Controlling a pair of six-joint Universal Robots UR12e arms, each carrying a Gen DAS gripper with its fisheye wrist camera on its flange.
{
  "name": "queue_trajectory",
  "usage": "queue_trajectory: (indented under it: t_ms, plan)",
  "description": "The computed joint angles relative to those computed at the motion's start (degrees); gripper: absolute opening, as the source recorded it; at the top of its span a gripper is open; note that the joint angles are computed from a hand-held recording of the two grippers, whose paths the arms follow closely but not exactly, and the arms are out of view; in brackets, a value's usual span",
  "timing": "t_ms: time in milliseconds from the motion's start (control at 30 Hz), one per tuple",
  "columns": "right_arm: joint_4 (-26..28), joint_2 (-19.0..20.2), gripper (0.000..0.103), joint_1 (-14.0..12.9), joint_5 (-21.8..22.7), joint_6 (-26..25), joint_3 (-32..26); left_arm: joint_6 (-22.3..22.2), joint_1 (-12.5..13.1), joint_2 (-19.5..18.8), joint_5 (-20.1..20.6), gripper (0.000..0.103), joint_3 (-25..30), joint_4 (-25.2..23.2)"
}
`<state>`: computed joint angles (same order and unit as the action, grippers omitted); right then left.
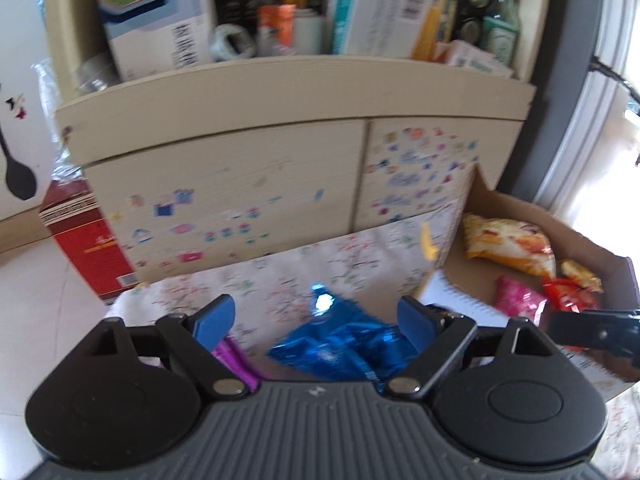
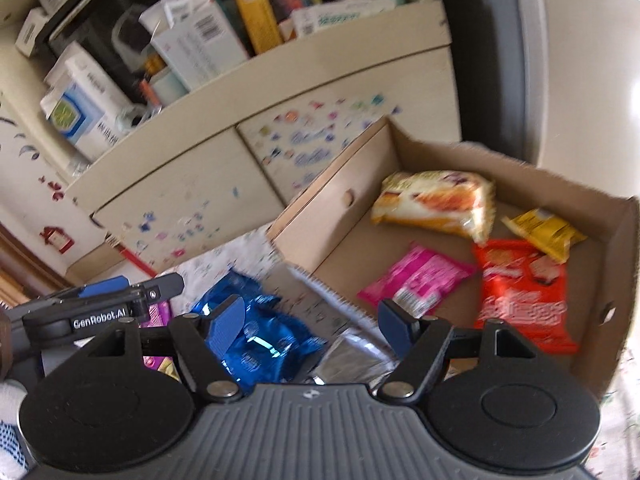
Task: Organize snacks
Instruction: 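Withdraw both tools from the box back over the snack pile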
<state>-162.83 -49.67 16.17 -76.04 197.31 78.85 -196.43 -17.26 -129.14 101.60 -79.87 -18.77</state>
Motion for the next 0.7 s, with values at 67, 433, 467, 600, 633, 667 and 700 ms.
queue_trajectory:
  t_ms: [67,433,467,600,633,667,700]
  plan:
    - [1.06,0.43,0.079,0.22,0.90,-0.55,-0.57,0.04,0.45,0.35,0.56,0.088,-0.67,-0.25]
    - [6.66,2.74,0.079,0.61,6.01,2.62,-3.36,1.36,3.27,0.55,0.09,0.088,-3.02,-1.60]
    - [7.08,2.91,0.079,0.72,5.86,2.48,-3.65,1.61,3.63,0.55,-0.91,0.088,-3.24,-1.75]
    - [8.49,3.59,0.080,0.80,6.57,2.94,-4.53,5.03,4.36,0.46,-3.40,0.088,-4.30,-1.34]
    - [8.77,3.75,0.080,0.78,6.85,3.26,-4.70,6.60,4.38,0.48,-3.69,0.088,-4.52,-1.44]
    - [9.07,3.87,0.080,0.73,7.18,3.61,-4.84,8.38,4.42,0.45,-4.05,0.088,-4.66,-1.72]
    - [9.28,4.02,0.081,0.72,7.40,3.92,-5.01,10.18,4.44,0.43,-4.26,0.088,-4.84,-1.94]
